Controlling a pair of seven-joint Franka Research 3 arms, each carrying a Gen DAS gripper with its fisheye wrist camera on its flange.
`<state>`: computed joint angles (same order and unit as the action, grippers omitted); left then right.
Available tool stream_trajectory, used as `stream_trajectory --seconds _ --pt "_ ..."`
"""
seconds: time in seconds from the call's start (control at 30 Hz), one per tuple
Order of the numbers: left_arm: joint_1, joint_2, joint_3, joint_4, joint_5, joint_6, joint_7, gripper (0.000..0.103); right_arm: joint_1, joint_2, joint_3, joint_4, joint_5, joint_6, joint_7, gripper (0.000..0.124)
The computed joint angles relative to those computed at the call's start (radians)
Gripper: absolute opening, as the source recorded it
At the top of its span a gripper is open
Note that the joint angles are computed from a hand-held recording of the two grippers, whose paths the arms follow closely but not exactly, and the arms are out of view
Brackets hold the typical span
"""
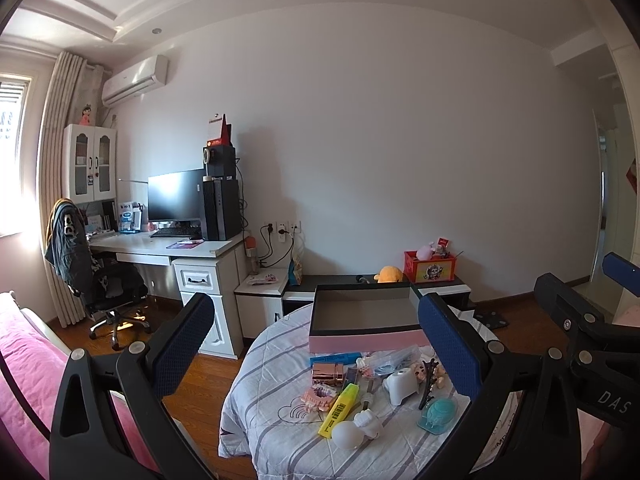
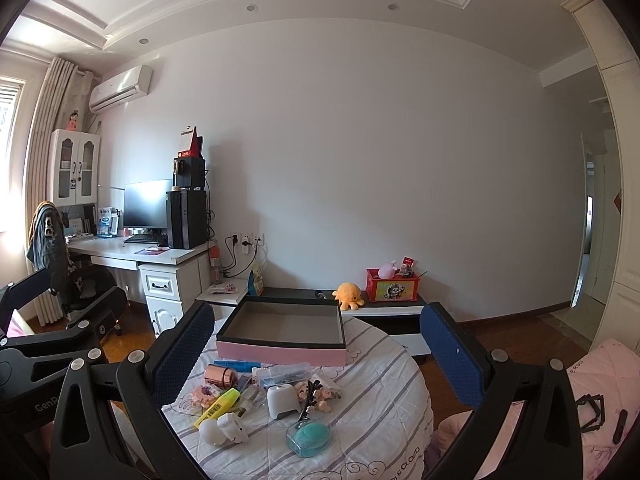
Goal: Organize rigid objects
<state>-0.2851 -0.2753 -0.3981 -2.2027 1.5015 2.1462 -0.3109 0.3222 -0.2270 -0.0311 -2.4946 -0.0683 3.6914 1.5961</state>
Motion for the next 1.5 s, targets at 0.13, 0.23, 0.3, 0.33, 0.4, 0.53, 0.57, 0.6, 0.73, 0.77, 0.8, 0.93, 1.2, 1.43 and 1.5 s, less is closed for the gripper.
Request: stream_trajectory --seconds 0.13,0.23,0.3,0.33,0.4,0.53,0.57,0.6,0.73,0.77,0.8,0.93,1.2,1.43,1.5 --pt "0.004 0.038 0.013 0.016 0.004 0.023 0.007 0.103 0.002 0.031 -0.016 0.021 -0.027 -0.017 0.026 0.103" --pt "0.005 0.07 0.026 0.028 0.011 0.04 0.006 0.103 -0.001 0.059 -0.024 0.04 -0.054 -0.036 0.056 0.103" --pt "0.004 0.09 0.034 0.034 0.023 0.048 -0.001 0.103 -0.008 0.08 -0.023 0.052 -0.066 -0.04 0.072 0.103" --pt "0.004 0.102 0.038 0.036 0.028 0.053 0.001 0.103 -0.012 0.091 -0.022 0.058 -0.074 -0.04 0.08 0.103" --pt "0.002 0.125 0.048 0.036 0.044 0.064 -0.003 0.103 -0.027 0.116 -0.005 0.068 -0.064 -0.038 0.073 0.103" --pt "-0.002 0.187 0.073 0.035 0.067 0.096 -0.012 0.103 -0.055 0.187 0.019 0.088 -0.064 -0.033 0.063 0.103" --pt "-0.004 0.204 0.081 0.035 0.068 0.105 -0.016 0.103 -0.062 0.208 0.029 0.092 -0.055 -0.032 0.049 0.103" --pt "-0.005 0.222 0.089 0.035 0.071 0.12 -0.019 0.103 -0.07 0.229 0.037 0.096 -0.058 -0.031 0.045 0.103" --pt "-0.009 0.305 0.125 0.048 0.054 0.179 -0.035 0.103 -0.102 0.316 0.069 0.13 -0.058 -0.065 0.021 0.103" --pt "-0.012 0.324 0.132 0.054 0.05 0.188 -0.042 0.103 -0.109 0.342 0.076 0.145 -0.051 -0.08 0.009 0.103" --pt "-0.014 0.341 0.14 0.06 0.054 0.204 -0.052 0.103 -0.121 0.363 0.085 0.157 -0.054 -0.095 0.006 0.103" --pt "-0.025 0.398 0.165 0.088 0.036 0.227 -0.036 0.103 -0.178 0.441 0.136 0.211 -0.078 -0.153 0.007 0.103" --pt "-0.024 0.488 0.216 0.139 0.008 0.326 -0.018 0.1 -0.316 0.56 0.271 0.306 -0.134 -0.229 -0.002 0.103" --pt "-0.015 0.541 0.244 0.181 0.007 0.419 0.03 0.077 -0.527 0.658 0.48 0.381 -0.23 -0.264 -0.009 0.103" --pt "-0.021 0.552 0.253 0.187 0.001 0.416 0.041 0.069 -0.59 0.691 0.547 0.403 -0.259 -0.282 -0.018 0.102"
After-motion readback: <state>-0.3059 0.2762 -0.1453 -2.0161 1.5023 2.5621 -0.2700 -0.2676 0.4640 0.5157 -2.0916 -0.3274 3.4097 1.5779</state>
